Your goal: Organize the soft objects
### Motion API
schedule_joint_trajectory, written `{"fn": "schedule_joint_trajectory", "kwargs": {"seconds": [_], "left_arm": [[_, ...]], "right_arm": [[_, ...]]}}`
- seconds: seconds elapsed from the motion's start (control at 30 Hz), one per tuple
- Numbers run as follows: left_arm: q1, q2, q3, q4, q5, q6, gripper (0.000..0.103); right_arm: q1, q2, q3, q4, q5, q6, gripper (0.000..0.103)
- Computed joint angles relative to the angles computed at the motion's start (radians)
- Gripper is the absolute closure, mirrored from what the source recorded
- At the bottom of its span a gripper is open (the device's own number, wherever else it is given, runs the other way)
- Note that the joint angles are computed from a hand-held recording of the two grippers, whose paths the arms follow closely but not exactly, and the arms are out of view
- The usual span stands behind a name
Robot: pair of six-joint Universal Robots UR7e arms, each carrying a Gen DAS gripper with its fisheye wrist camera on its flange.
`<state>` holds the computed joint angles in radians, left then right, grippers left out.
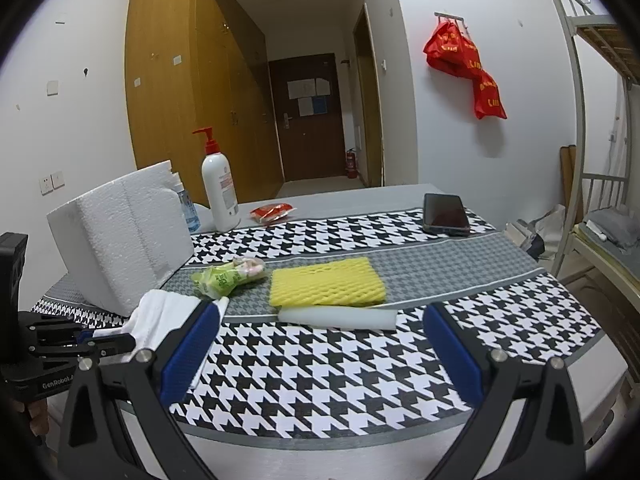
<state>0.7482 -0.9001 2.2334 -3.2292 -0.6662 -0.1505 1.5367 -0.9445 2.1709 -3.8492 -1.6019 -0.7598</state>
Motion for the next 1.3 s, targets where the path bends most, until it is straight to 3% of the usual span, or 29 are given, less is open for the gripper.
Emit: {"fn": "schedule_joint_trajectory", "kwargs": {"seconds": [0.03, 0.1, 0.17, 0.2, 0.67, 1.0, 1.17, 1.3], "left_arm": [[-0.001, 0.001, -0.001, 0.001, 0.003, -0.003, 0.085], [-0.002, 0.003, -0.005, -0.003, 0.003, -0.007, 0.057], [-0.004, 0.016, -0.009, -0.044, 0.008, 0.005, 0.042], [-0.003, 0.022, -0.016, -0.052, 0.009, 0.009, 0.041], [0.039, 0.074, -0.124, 0.108, -0.02, -0.073, 0.04], [0.042, 0.09, -0.141, 0.16, 0.025, -0.114, 0.04], [0.04, 0.093, -0.138, 0.15, 0.031, -0.11, 0.041], [0.039, 0.097, -0.142, 0.149, 0.036, -0.114, 0.051]], "right_arm": [[0.001, 0.0, 0.001, -0.003, -0.001, 0.0, 0.001], [0.002, 0.0, 0.002, -0.009, -0.005, 0.002, 0.001], [0.003, 0.001, 0.004, -0.015, -0.01, 0.002, 0.001], [0.003, 0.002, 0.004, -0.017, -0.012, 0.001, 0.001], [-0.016, 0.0, -0.039, 0.043, -0.042, -0.007, 0.001], [-0.029, -0.016, -0.088, 0.175, -0.025, -0.032, 0.001], [-0.04, -0.045, -0.121, 0.329, 0.005, -0.041, 0.001], [-0.034, -0.044, -0.139, 0.362, -0.01, -0.067, 0.001]]}}
